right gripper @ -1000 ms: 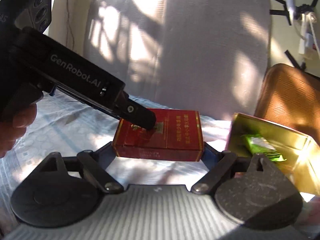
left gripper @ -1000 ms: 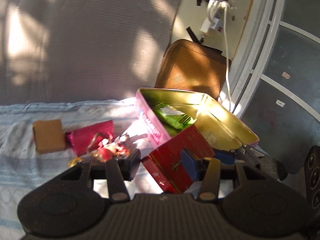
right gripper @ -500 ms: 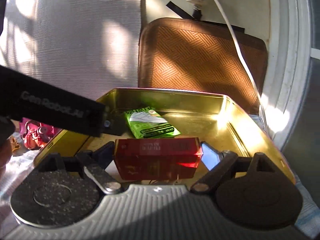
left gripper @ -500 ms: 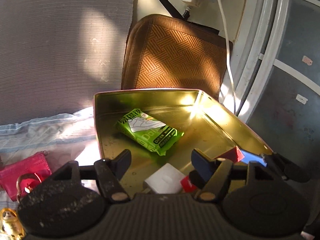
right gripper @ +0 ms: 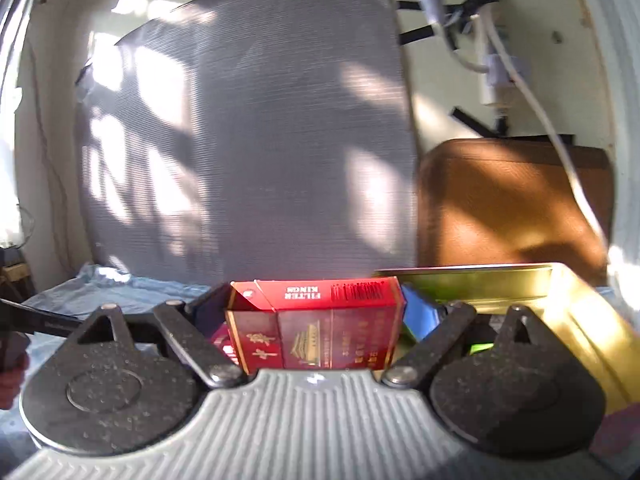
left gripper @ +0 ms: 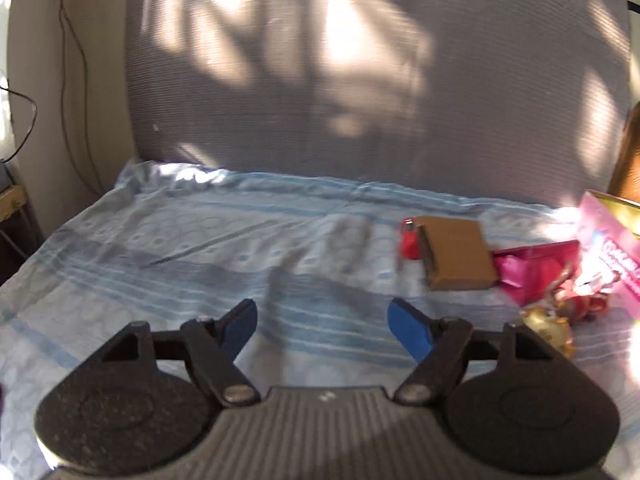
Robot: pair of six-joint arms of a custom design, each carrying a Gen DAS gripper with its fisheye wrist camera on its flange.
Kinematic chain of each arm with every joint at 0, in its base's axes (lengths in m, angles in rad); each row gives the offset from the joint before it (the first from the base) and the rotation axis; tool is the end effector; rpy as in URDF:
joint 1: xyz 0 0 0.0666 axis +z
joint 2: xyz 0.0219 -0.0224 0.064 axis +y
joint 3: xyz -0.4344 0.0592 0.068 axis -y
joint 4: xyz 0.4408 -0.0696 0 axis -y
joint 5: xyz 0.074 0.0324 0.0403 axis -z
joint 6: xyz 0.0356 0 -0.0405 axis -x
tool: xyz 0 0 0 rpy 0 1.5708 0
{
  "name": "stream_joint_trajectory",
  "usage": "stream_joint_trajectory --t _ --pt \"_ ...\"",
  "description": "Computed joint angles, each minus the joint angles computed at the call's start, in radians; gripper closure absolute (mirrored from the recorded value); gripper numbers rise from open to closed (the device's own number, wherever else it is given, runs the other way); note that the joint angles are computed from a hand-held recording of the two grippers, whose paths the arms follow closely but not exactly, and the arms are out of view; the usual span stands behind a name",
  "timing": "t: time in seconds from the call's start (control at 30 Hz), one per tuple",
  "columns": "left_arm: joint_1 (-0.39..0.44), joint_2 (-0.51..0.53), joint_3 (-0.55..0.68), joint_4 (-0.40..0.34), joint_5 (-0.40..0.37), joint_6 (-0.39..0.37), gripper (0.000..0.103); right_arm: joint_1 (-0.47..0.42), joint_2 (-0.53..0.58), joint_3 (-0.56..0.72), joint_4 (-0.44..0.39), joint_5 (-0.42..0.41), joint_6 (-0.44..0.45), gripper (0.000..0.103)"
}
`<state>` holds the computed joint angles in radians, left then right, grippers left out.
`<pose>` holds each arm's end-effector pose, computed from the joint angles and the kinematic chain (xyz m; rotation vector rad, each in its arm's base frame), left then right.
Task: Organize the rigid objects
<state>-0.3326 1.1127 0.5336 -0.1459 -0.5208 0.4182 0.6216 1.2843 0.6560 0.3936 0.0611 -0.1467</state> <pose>0.3252 -0.0940 0.2393 -0.3534 2.1607 0.1802 0.3490 0.2468 0.2818 -0.3880 1.7908 0.4898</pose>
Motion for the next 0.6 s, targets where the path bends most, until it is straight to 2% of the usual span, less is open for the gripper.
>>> stream_joint_trajectory --t 0.07,0.13,0.2,0.27,0.33,0.43,0.6 --pt "0.049 0.002 -0.026 0.018 -0.013 -0.011 0.029 0.037 0.086 0.101 -0.067 -0.052 -0.014 0.012" --pt "0.093 0.005 -0.045 0.040 0.008 0.000 0.029 0.070 0.182 0.220 -0.150 -0.079 -0.040 0.012" --pt "0.143 -0.017 -0.059 0.055 0.100 0.047 0.030 0.092 0.277 0.356 -0.279 -0.119 -0.063 0.012" --pt "0.170 -0.046 -0.093 0.108 0.136 0.074 0.029 0.114 0.363 0.470 -0.387 -0.112 -0.051 0.012" --pt "0.197 -0.059 -0.107 0.135 0.192 0.094 0.029 0.129 0.421 0.534 -0.425 -0.072 -0.025 0.012" --pt "0.228 -0.055 -0.112 0.153 0.261 0.118 0.029 0.127 0.457 0.567 -0.455 -0.064 -0.050 0.012" --pt "0.217 -0.057 -0.109 0.158 0.299 0.099 0.029 0.125 0.446 0.538 -0.465 -0.053 -0.035 0.013"
